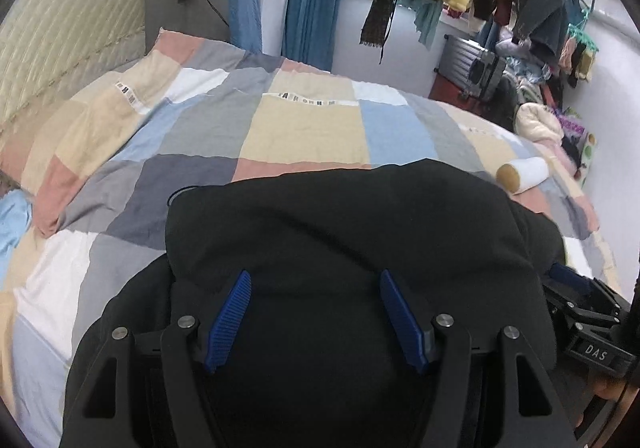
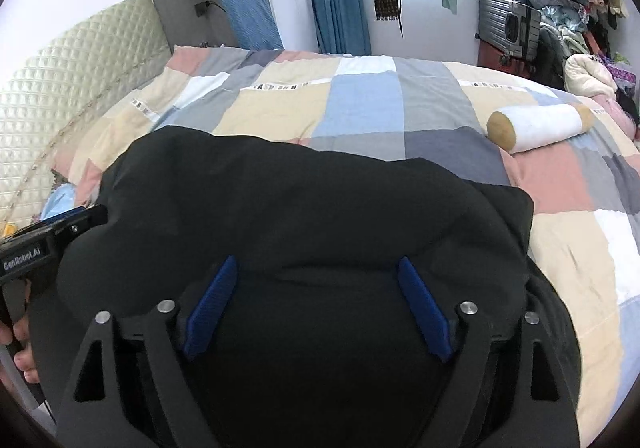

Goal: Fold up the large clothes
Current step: 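Open both grippers to release the folded jacket, then withdraw both grippers up and away from the folded jacket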

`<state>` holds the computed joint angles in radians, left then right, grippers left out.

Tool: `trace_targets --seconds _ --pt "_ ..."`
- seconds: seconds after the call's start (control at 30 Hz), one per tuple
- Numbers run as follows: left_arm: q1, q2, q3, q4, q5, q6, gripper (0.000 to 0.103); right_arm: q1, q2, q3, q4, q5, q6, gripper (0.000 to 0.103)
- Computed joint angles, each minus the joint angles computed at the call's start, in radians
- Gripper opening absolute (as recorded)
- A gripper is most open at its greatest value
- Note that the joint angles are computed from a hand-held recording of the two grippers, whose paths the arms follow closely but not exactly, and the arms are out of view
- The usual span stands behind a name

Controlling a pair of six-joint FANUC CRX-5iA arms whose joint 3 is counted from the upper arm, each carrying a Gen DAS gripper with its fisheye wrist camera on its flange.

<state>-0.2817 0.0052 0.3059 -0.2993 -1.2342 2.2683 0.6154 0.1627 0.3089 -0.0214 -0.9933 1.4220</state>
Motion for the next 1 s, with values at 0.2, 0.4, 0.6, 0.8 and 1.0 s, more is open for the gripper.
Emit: trace_targets --seconds 0.2,0.4,0.6,0.8,1.0 --pt "-0.016 0.017 -0.021 -0.052 0.031 0.030 0.068 0.020 0.024 -0.037 0.032 0.075 -0.019 0.090" --pt "-0.013 -0.005 -0.055 -0.040 0.066 0.034 0.068 0.025 0.012 -0.070 0.040 0.106 -0.016 0.090" --pt "-0.065 -0.059 -0.047 -0.141 0.019 0.024 0.068 -0.019 -0.029 -0.048 -0.041 0.069 0.045 0.091" --pt "-0.005 -0.153 -0.158 -0.076 0.048 0.009 0.068 -0.059 -0.059 -0.064 -0.026 0.077 0.085 0.091" --pt "0.042 -0.191 -0.243 -0.002 0.110 -0.017 0.071 -0.120 -0.036 -0.055 -0.088 0.040 0.083 0.091"
